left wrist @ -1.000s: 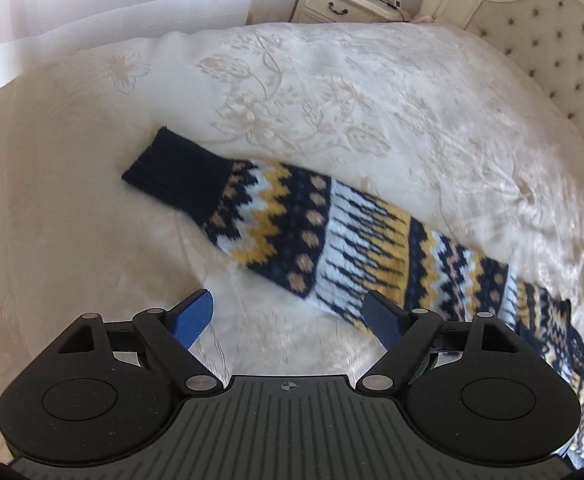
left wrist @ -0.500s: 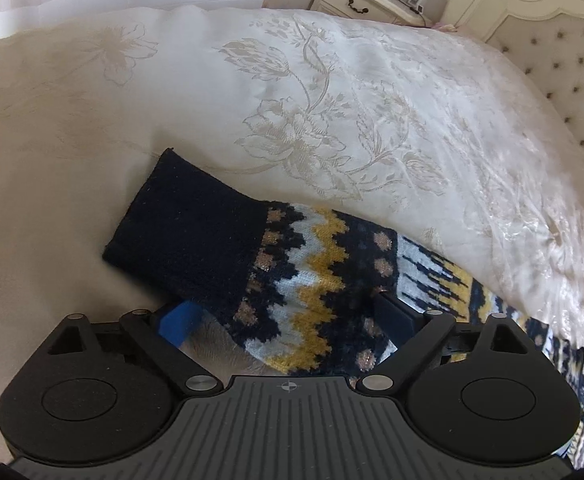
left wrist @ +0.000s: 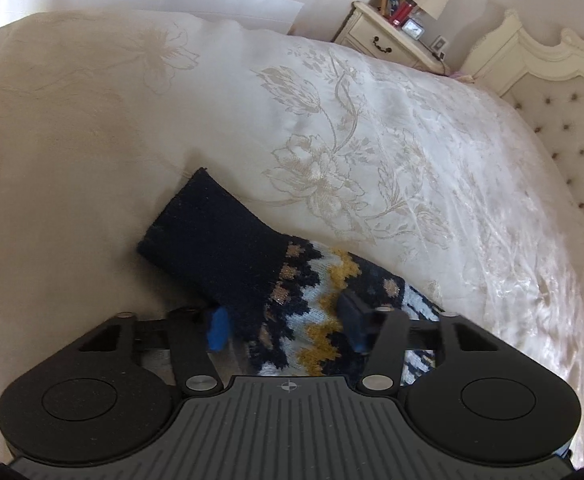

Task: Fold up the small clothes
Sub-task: 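Grasp the other sleeve's navy cuff with the left tool and lift, then fold the sleeve across the sweater body and open the left tool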

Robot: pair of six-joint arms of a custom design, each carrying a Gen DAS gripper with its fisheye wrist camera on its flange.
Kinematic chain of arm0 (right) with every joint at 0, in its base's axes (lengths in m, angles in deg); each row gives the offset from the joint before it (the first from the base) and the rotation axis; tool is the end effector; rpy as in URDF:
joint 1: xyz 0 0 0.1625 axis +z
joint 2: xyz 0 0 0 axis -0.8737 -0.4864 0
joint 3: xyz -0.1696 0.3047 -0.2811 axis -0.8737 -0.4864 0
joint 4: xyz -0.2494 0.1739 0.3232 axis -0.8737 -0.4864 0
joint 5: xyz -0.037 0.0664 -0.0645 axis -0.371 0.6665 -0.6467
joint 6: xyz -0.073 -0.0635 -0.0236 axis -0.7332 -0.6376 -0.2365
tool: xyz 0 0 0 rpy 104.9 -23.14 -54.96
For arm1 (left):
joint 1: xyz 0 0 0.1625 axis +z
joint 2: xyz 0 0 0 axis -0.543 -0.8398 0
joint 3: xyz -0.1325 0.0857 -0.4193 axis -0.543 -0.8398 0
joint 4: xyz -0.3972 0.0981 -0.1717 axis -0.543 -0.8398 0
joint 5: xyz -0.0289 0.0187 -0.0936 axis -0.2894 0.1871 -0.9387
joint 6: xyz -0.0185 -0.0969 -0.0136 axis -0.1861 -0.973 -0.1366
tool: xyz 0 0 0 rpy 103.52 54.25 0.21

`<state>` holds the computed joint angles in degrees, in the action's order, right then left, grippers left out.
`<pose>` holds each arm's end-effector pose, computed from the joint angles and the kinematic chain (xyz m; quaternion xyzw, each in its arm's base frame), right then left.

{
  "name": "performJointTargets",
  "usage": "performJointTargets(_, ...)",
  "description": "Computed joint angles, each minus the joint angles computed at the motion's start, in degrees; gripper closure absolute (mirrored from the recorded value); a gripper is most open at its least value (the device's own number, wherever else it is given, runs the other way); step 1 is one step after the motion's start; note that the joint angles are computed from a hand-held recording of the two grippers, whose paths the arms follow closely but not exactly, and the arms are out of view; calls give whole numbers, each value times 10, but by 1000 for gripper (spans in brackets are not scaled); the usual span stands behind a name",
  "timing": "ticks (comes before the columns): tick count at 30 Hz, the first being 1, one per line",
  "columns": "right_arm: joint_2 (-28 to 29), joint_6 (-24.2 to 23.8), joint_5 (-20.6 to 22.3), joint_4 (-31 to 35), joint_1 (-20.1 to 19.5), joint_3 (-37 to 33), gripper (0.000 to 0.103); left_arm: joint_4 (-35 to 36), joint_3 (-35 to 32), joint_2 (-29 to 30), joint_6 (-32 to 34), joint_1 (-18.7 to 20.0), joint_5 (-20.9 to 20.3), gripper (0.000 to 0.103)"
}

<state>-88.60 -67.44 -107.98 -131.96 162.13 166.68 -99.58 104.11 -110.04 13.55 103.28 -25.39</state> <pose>0.2249 -0.7486 0.2488 0.0173 -0.9448 0.1539 0.2886 -0.1035 -0.8834 0.3210 -0.1330 0.8875 -0.3886 0.2090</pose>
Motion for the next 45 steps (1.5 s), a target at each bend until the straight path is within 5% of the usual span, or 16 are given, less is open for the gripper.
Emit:
performJointTargets(3, -1, -6, 4, -9, 0, 2, 1, -35, 23, -13, -13, -2, -4, 96)
performJointTargets(6, -9, -10, 8, -22, 0, 13, 1, -68, 33, -18, 16, -16, 10, 97)
performJointTargets(20, -95, -19, 64, -90, -31, 127, 1, -158, 5, 10, 244, -137, -18, 97)
performJointTargets(32, -203, -56, 102, -141, -87, 211, 1, -148, -63, 129, 249, -218, -109, 97)
performJointTargets(41, -272, -80, 107, -148, -127, 252, 1, -32, -118, 227, 192, -236, -134, 96)
performJointTargets(45, -286, -74, 105, -148, -136, 261, 1, 15, -118, 237, 179, -238, -152, 78)
